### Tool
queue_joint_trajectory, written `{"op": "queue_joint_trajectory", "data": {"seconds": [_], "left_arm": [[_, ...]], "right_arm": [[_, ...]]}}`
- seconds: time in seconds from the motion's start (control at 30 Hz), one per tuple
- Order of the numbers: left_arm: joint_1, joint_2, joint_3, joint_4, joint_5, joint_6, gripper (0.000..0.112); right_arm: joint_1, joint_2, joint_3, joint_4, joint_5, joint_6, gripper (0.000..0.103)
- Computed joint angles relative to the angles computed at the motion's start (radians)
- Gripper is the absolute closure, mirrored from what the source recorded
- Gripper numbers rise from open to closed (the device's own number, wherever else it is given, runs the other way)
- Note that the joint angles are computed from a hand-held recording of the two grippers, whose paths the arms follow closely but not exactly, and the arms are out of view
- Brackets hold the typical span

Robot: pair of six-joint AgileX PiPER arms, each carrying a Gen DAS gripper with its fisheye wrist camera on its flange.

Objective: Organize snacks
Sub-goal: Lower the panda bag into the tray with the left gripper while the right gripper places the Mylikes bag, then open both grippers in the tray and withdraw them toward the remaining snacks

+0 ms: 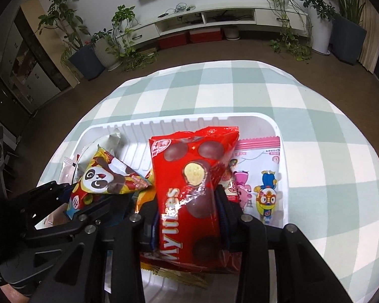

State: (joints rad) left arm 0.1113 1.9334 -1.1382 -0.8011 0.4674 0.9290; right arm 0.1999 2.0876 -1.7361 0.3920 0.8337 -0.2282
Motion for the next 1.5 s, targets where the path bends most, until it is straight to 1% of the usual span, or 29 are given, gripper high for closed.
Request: {"op": "queue_joint_trajectory", "data": {"seconds": [0.03, 0.1, 0.27, 0.43, 0.5, 0.53, 0.57, 0.6, 0.67, 0.73, 0.8, 0.83, 0.9, 0.97, 1.03, 1.13, 1.33, 1.4, 1.5], "left_arm": [[0.0, 0.0, 0.0, 0.002, 0.001, 0.001, 0.066], [-0.001, -0.002, 0.002, 0.005, -0.003, 0.0, 0.065], [-0.001, -0.018, 0.014, 0.02, -0.009, -0.013, 0.058], [0.004, -0.04, 0.031, 0.004, -0.007, 0.0, 0.051], [0.003, -0.052, 0.041, -0.001, -0.007, 0.009, 0.045], [0.003, -0.06, 0.048, -0.012, -0.002, 0.026, 0.039], [-0.001, -0.071, 0.06, -0.016, -0.008, 0.031, 0.034], [-0.004, -0.084, 0.071, -0.019, -0.014, 0.036, 0.033], [-0.004, -0.106, 0.089, -0.032, -0.015, 0.044, 0.03], [0.0, -0.132, 0.107, -0.047, -0.012, 0.054, 0.026], [0.005, -0.164, 0.128, -0.059, -0.008, 0.066, 0.025], [0.009, -0.187, 0.143, -0.062, -0.004, 0.069, 0.024], [0.019, -0.229, 0.169, -0.076, 0.007, 0.081, 0.019], [0.028, -0.277, 0.207, -0.105, 0.011, 0.11, 0.013], [0.04, -0.331, 0.249, -0.124, 0.022, 0.132, 0.01], [0.057, -0.417, 0.326, -0.143, 0.031, 0.167, 0.01], [0.107, -0.599, 0.545, -0.222, 0.013, 0.272, 0.01], [0.133, -0.626, 0.603, -0.264, 0.021, 0.323, 0.01], [0.172, -0.667, 0.698, -0.313, 0.025, 0.368, 0.01]], "right_arm": [[0.0, -0.003, 0.002, 0.0, -0.002, -0.001, 0.061], [0.001, -0.002, 0.005, -0.003, -0.007, 0.001, 0.061], [-0.002, -0.02, 0.029, 0.003, -0.018, -0.006, 0.059], [-0.006, -0.047, 0.05, 0.004, -0.027, -0.01, 0.057], [-0.009, -0.065, 0.066, -0.004, -0.039, -0.002, 0.051], [-0.018, -0.073, 0.074, 0.03, -0.041, -0.03, 0.043], [-0.024, -0.082, 0.082, 0.053, -0.038, -0.047, 0.039], [-0.021, -0.098, 0.093, 0.044, -0.044, -0.041, 0.038], [-0.014, -0.126, 0.112, 0.022, -0.061, -0.026, 0.031], [-0.018, -0.157, 0.132, 0.035, -0.068, -0.041, 0.029], [-0.03, -0.195, 0.156, 0.062, -0.064, -0.06, 0.028], [-0.038, -0.218, 0.173, 0.078, -0.066, -0.073, 0.025], [-0.054, -0.266, 0.215, 0.12, -0.073, -0.109, 0.021], [-0.079, -0.329, 0.276, 0.184, -0.075, -0.17, 0.015], [-0.104, -0.386, 0.342, 0.247, -0.077, -0.234, 0.012], [-0.149, -0.487, 0.472, 0.333, -0.076, -0.339, 0.008], [-0.248, -0.669, 0.754, 0.472, -0.074, -0.501, 0.008], [-0.297, -0.726, 0.856, 0.534, -0.071, -0.563, 0.008], [-0.341, -0.791, 0.961, 0.558, -0.062, -0.59, 0.008]]}}
